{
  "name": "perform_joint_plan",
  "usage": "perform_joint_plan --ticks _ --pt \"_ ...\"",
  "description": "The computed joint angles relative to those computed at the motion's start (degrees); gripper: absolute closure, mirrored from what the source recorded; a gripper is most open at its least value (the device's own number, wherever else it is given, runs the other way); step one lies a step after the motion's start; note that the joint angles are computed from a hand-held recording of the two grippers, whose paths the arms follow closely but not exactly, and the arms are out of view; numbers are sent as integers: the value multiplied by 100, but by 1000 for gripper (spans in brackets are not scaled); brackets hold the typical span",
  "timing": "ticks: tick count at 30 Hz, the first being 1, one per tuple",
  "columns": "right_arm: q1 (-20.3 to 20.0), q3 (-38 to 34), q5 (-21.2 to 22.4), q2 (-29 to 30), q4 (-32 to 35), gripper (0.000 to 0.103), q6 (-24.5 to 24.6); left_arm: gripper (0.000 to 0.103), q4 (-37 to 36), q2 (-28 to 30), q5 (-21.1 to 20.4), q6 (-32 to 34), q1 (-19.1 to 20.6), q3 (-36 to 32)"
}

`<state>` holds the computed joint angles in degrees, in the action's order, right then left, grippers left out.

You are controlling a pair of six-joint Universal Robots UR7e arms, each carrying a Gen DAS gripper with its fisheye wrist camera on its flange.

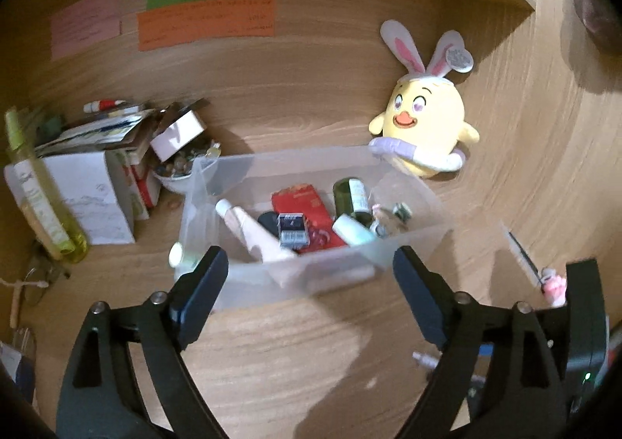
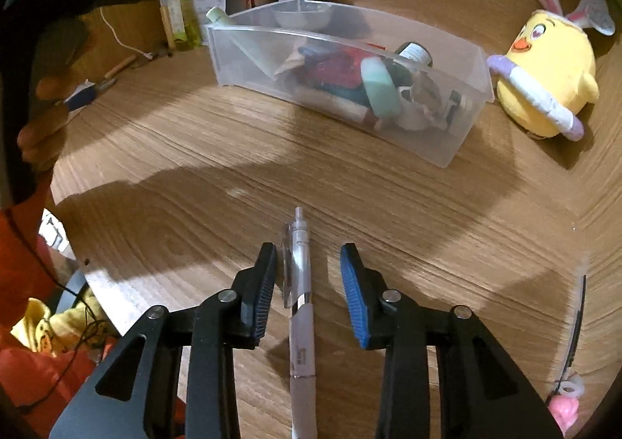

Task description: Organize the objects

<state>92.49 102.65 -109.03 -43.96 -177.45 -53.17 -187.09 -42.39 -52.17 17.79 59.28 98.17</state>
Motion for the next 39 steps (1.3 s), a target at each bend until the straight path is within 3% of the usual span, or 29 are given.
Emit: perform_joint_plan --ticks 2,6,10,20,22,29,31,34,39 --pt "11 -12 -12 37 -74 89 6 13 -89 -43 35 -14 3 136" --pt "40 -91 -68 125 -418 89 127 13 -224 -122 93 -117 16 386" --pt "37 -130 160 49 -792 89 393 12 -397 -155 174 -156 31 547" --pt "85 -355 602 -226 -1708 90 1151 7 -627 -285 -63 -394 144 743" --pt "159 -470 599 -229 -1869 97 1176 7 -606 -283 -90 -435 166 733" --pt "508 -1111 511 129 -2429 97 720 7 -607 -286 -216 -492 220 735" --pt "547 -1246 388 229 -2411 97 623 7 -636 -301 -253 -496 232 751" --pt "418 -1261 273 167 -1767 94 858 6 -606 -315 -338 -486 260 754" --pt "159 -1497 -468 324 -1129 83 1115 6 -458 -207 -225 -430 259 631"
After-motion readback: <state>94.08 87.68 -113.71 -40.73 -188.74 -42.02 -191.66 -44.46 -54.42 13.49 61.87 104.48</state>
